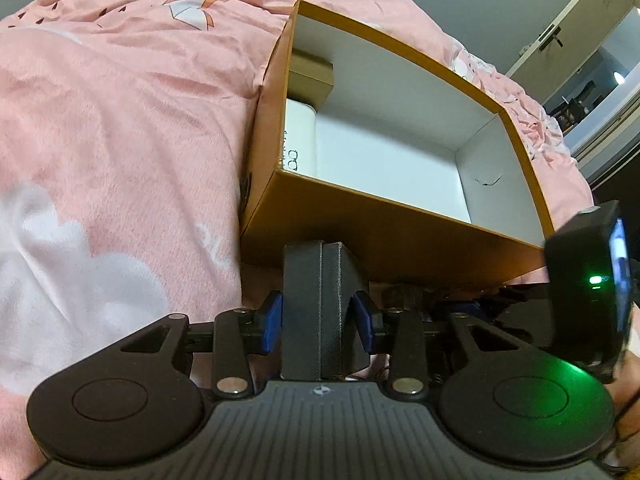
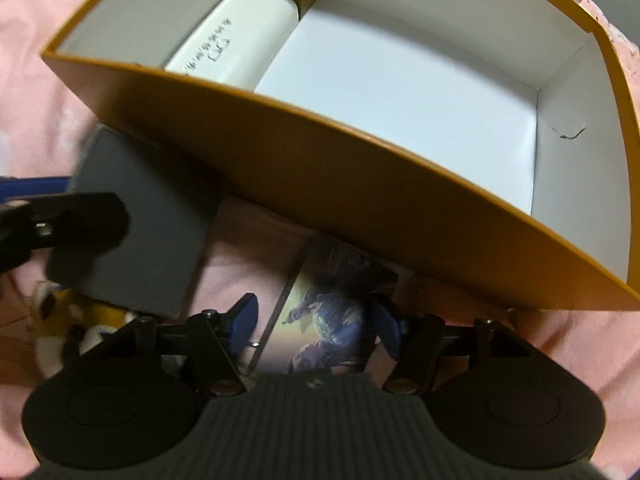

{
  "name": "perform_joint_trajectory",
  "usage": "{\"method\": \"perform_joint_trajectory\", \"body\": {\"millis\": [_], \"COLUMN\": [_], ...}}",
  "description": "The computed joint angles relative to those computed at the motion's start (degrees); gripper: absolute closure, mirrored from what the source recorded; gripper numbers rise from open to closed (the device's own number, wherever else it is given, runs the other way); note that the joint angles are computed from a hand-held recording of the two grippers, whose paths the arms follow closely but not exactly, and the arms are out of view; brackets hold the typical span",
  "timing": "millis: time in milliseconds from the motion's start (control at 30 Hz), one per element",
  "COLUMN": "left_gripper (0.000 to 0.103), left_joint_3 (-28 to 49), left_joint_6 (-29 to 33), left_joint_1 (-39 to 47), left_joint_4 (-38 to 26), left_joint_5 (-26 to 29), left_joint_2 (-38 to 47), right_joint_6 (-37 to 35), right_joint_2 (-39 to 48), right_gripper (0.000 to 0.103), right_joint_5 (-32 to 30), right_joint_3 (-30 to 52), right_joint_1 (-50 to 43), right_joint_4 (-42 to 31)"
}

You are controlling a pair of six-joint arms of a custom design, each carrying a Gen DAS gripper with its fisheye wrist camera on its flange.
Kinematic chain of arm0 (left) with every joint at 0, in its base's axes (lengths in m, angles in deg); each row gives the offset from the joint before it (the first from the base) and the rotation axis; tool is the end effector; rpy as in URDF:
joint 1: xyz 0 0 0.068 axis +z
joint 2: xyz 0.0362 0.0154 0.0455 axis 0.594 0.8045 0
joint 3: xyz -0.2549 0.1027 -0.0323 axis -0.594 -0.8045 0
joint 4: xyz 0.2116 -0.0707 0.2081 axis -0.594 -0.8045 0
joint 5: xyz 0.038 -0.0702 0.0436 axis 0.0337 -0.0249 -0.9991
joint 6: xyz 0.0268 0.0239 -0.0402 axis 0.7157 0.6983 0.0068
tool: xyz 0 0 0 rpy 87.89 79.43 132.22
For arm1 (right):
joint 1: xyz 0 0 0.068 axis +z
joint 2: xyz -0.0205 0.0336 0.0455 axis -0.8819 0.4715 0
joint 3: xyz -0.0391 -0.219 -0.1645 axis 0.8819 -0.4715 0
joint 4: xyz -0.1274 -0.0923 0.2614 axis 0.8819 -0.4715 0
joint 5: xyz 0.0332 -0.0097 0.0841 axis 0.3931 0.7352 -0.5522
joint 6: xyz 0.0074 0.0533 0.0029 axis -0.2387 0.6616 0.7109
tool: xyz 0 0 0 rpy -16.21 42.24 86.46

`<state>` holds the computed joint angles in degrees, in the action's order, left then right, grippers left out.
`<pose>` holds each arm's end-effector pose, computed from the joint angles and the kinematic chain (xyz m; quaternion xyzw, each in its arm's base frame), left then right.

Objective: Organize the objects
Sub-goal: 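Lift the grey case and photo card pack up toward the orange box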

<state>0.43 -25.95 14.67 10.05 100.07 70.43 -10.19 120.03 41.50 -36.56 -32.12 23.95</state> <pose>0.2059 -0.0948 0.1343 0.1190 0.9402 -0.2363 0.2146 0.2142 0.1155 0.0894 -0.1508 0.9774 -0.0393 0.1427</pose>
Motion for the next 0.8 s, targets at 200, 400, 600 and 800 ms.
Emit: {"method": "perform_joint_trajectory", "body": {"millis": [200,400,600,800], "left_gripper": [0.059,0.059,0.060,0.060], "left_joint_3": [-0.3,-0.4,-0.6,-0.2], "left_joint_6": [-0.4,-0.5,-0.4,-0.6], "left_joint_1": [-0.1,-0.4,-2.6,-3.8], "left_joint_4": [0.0,-0.2,-0.8,-0.9], "left_joint_5": [-0.4,-0.8,-3.3,-4.7], "left_joint_2": [-0.1,-0.5,-2.0,-1.8], "right_joint_6": [-0.3,-0.9,-0.5,-2.2], "right_joint_2": [1.0,-8.3,-18.7,-19.0], "right_gripper": [0.037,0.059,0.072,0.073], "right_joint_5": [0.7,-6.7,-14.8,-22.5], "right_joint_3": [0.1,-2.7,-4.6,-4.9], "right_joint_1": [-0.8,-7.8,-14.4,-20.1], "right_joint_4": [0.6,-2.5,-6.6,-6.0]}}
